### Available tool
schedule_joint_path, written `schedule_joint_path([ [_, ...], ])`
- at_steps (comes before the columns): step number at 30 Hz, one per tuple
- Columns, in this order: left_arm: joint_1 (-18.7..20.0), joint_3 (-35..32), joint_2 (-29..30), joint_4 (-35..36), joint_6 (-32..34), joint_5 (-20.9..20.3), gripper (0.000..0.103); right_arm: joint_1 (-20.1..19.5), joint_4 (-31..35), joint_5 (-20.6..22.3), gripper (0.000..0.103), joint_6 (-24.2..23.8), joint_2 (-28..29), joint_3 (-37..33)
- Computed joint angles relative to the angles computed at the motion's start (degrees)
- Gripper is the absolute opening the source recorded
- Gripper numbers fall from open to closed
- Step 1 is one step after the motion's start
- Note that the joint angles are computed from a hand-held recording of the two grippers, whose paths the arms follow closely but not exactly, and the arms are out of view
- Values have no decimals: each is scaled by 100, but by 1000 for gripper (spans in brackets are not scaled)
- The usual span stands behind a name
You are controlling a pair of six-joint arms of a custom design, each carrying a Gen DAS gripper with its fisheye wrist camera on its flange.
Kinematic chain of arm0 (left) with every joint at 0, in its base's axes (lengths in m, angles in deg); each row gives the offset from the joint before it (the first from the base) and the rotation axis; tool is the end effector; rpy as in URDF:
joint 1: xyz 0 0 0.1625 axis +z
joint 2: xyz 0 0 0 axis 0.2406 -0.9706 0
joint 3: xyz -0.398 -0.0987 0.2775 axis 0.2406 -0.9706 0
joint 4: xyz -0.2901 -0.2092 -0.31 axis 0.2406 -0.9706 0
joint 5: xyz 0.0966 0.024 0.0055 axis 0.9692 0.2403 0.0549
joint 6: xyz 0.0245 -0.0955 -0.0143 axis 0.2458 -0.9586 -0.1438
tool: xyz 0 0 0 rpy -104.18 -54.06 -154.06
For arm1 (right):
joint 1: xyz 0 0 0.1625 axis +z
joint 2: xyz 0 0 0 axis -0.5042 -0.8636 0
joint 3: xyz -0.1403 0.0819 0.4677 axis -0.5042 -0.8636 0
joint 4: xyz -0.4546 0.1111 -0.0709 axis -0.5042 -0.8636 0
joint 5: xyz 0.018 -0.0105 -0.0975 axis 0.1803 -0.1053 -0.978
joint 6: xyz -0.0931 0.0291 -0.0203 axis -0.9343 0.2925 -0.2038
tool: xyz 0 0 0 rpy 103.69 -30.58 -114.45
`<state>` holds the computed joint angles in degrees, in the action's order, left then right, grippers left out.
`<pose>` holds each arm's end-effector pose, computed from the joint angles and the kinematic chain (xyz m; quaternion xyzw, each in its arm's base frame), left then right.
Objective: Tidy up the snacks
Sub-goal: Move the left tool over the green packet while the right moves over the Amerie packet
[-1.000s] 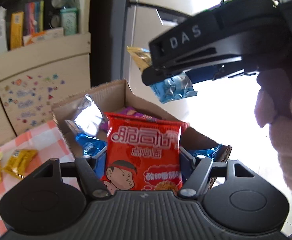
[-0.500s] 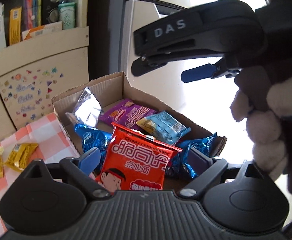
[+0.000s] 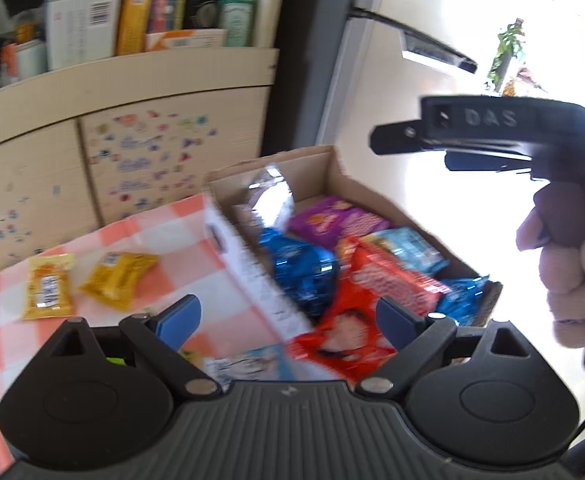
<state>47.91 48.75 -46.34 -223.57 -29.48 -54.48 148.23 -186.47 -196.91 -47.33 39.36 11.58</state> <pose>-0.0690 -0.5572 0.3318 0.1144 0.8782 -0.3731 0.2765 0.4403 -0.6503 0.0108 0.2992 -0.8794 0.2973 0.2208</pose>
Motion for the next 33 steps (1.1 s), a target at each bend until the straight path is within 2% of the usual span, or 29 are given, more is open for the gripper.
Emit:
schedule_joint_path([
  [6,176,48,-290,441,-19,394,94,117,87,-9,95,-347,141,-63],
  [13,454,19,-581,799,-218,642,94,207,418,80,95,-605,252,-125],
  [17,638,-67,-667,913,-405,729,94,258,625,329,95,-913,289,-100],
  [20,753,-131,-642,770,-305,847,95,293,806,549,95,-1190,298,-56],
  [24,967,-284,-551,735,-389,724,97,342,1140,702,95,-1471,307,12],
  [27,1115,-403,-405,755,-419,466,97,358,1437,737,95,-1553,314,70],
  [33,1266,-643,97,578,-163,268,97,350,1977,753,95,-1288,280,223],
])
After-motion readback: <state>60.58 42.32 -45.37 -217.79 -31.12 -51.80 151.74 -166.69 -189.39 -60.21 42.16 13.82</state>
